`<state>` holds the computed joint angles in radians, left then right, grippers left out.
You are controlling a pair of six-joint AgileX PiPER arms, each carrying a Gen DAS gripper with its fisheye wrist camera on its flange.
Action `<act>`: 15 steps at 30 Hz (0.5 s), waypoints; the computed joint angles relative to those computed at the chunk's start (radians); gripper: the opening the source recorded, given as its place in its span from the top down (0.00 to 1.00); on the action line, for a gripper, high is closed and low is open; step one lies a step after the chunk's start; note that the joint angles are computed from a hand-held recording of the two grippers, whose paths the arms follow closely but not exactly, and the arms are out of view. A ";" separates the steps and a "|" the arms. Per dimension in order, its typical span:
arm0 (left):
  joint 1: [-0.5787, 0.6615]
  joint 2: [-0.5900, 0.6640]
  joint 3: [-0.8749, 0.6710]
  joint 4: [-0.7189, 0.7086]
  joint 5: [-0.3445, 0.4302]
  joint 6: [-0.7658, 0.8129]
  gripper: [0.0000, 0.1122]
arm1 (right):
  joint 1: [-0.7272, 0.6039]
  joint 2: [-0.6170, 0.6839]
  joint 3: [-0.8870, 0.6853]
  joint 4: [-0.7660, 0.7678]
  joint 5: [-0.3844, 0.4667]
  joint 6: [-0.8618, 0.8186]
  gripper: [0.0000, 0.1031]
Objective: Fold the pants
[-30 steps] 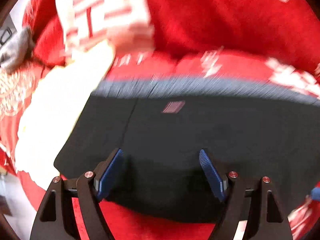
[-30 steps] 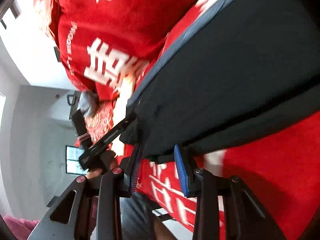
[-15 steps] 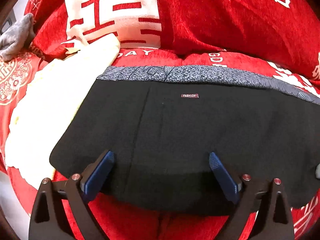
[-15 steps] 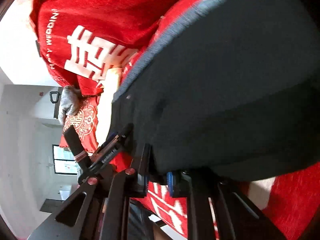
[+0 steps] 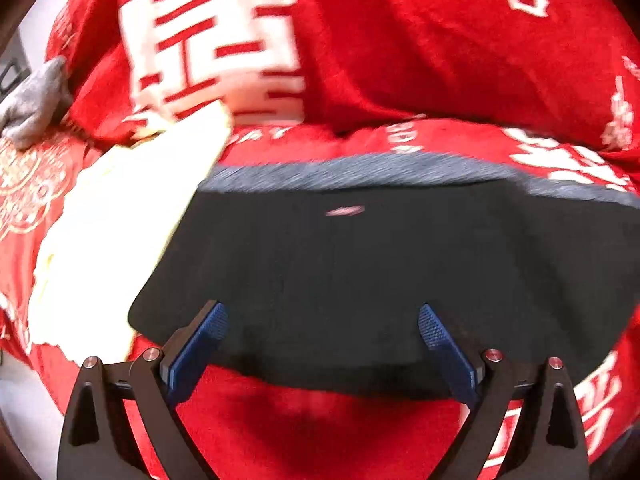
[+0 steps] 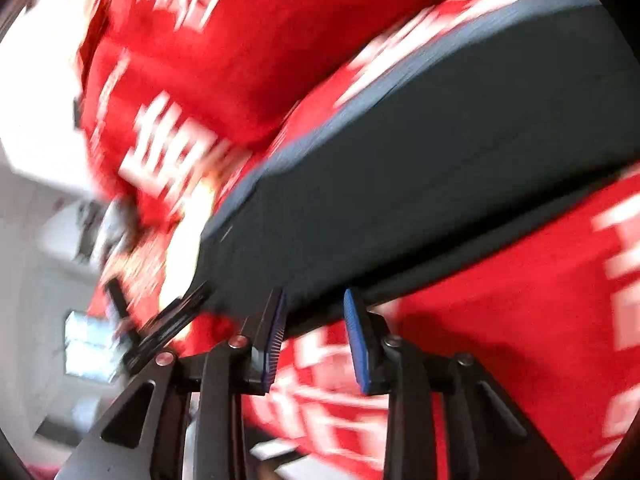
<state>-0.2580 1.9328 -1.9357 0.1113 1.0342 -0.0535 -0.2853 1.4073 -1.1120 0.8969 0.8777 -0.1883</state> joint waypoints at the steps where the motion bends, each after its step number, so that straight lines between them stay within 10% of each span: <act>1: -0.019 0.008 -0.026 -0.022 0.012 0.006 0.13 | -0.063 -0.009 0.000 -0.012 0.014 0.010 0.68; 15: -0.179 0.093 -0.061 -0.017 0.043 -0.066 0.13 | -0.628 0.146 -0.119 -0.052 0.015 0.000 0.66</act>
